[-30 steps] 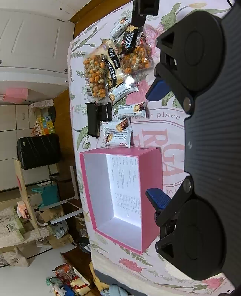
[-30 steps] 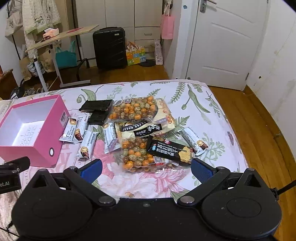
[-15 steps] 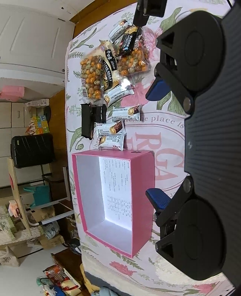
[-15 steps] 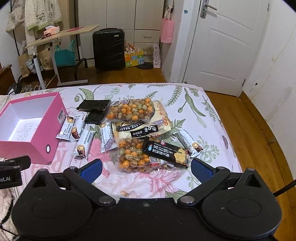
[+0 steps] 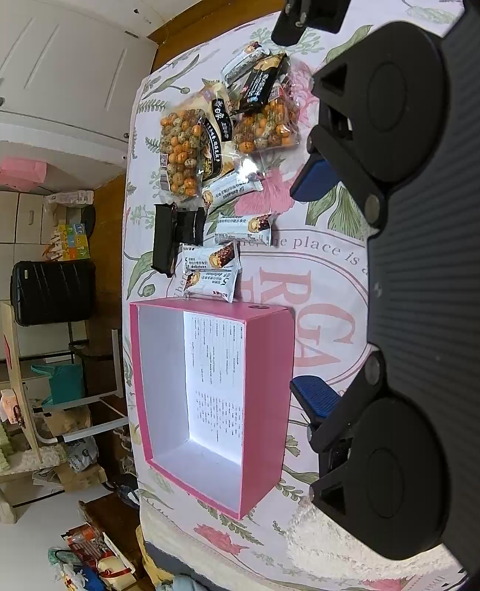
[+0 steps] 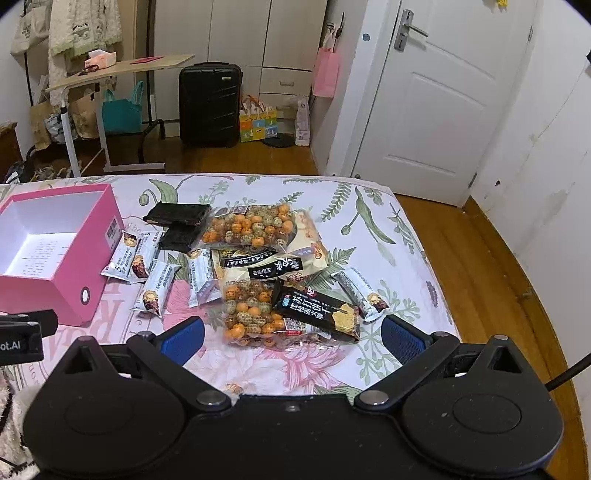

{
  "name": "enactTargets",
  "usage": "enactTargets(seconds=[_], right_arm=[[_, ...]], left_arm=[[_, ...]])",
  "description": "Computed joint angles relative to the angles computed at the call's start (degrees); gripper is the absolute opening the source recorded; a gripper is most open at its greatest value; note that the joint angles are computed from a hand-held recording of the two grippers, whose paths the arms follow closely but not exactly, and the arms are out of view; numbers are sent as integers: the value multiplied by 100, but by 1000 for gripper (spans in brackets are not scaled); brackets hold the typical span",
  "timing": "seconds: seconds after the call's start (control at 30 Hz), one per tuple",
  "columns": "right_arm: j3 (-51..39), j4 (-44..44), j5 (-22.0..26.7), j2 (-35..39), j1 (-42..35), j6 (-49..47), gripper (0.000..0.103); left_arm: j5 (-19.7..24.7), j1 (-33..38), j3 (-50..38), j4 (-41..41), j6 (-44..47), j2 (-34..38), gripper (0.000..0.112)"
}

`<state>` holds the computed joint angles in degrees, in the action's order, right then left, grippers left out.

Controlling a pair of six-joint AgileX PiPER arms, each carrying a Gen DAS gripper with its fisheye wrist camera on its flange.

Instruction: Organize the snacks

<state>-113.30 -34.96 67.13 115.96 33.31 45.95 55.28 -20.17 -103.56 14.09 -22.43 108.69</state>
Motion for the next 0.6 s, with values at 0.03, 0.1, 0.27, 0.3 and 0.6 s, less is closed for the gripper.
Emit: enactTargets(seconds=[0.03,0.1,0.27,0.3,0.6], right_arm=[[2,-14,6,3,3,3,103],[36,-26,-3,-11,4,20,103],[191,13,-66,-40,-26,57,103],[232,19,-85,-54,-39,89,103],[606,-73,-380,-300,-65,275,103]], left_arm=[[5,-5,-2,-12,20,-10,102],[17,14,-21,-122,79,-38,102],[0,8,-6,-138,26,-97,102],[-22,-6,13,-90,-29,-105,102],[-339,-115,331,359,-320,-208,100]])
